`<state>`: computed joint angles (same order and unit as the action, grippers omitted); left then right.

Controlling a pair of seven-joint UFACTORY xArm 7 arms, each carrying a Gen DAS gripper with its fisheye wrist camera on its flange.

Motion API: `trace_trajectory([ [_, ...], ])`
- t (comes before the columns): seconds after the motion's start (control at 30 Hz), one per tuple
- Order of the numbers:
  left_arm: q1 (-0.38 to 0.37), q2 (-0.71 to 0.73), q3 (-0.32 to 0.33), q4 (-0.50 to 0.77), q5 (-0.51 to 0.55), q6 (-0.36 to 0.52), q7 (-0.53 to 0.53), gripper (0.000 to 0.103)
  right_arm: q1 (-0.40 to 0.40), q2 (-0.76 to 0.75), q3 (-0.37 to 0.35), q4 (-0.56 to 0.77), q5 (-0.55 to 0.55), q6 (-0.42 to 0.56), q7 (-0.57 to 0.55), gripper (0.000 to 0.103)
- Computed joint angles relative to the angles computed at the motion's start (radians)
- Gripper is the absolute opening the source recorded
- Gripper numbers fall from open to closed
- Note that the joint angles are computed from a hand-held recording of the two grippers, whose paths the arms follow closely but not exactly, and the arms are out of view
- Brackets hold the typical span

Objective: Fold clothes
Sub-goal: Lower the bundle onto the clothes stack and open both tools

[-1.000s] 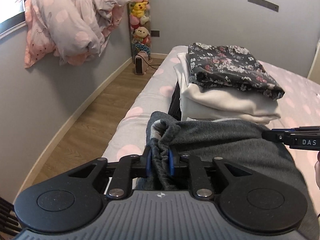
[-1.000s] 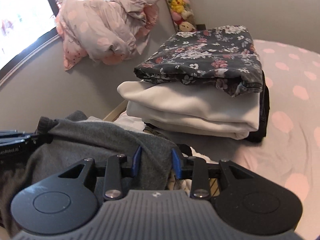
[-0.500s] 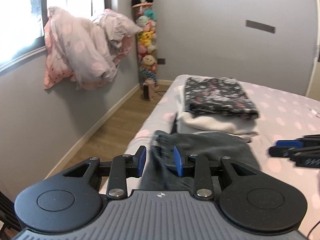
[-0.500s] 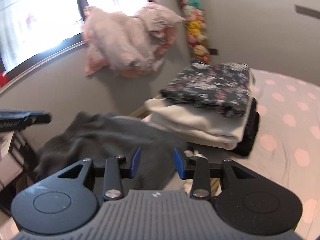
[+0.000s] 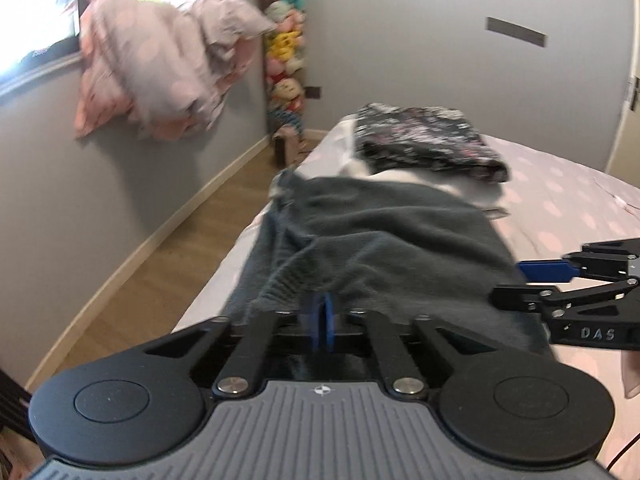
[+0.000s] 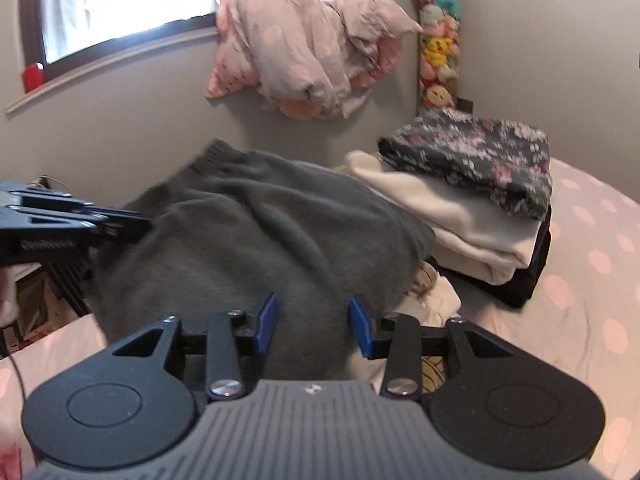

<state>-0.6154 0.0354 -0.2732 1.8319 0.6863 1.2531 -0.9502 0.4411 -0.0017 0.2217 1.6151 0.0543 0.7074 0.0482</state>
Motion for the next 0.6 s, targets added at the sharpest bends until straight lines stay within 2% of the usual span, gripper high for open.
trace_trajectory([
  [0.1,0.044,-0.059,0.02,-0.119,-0.072,-0.11,-0.017,0.002,0.0,0.054,-0.004,0.04,-0.012,0.048,0.024,0.047],
  [0.23,0.087,-0.087,0.004,-0.213,-0.058,-0.186,-0.031,0.002,-0.005,0.079,-0.01,0.033,0.014,0.025,0.01,0.051],
  [0.37,0.096,-0.079,-0.02,-0.203,-0.037,-0.167,-0.046,0.002,-0.005,0.092,-0.012,0.04,0.022,0.018,0.005,0.053],
  [0.6,0.042,-0.03,-0.049,-0.095,0.02,-0.039,-0.092,0.002,-0.002,0.044,-0.013,0.017,-0.01,0.045,0.049,0.053],
])
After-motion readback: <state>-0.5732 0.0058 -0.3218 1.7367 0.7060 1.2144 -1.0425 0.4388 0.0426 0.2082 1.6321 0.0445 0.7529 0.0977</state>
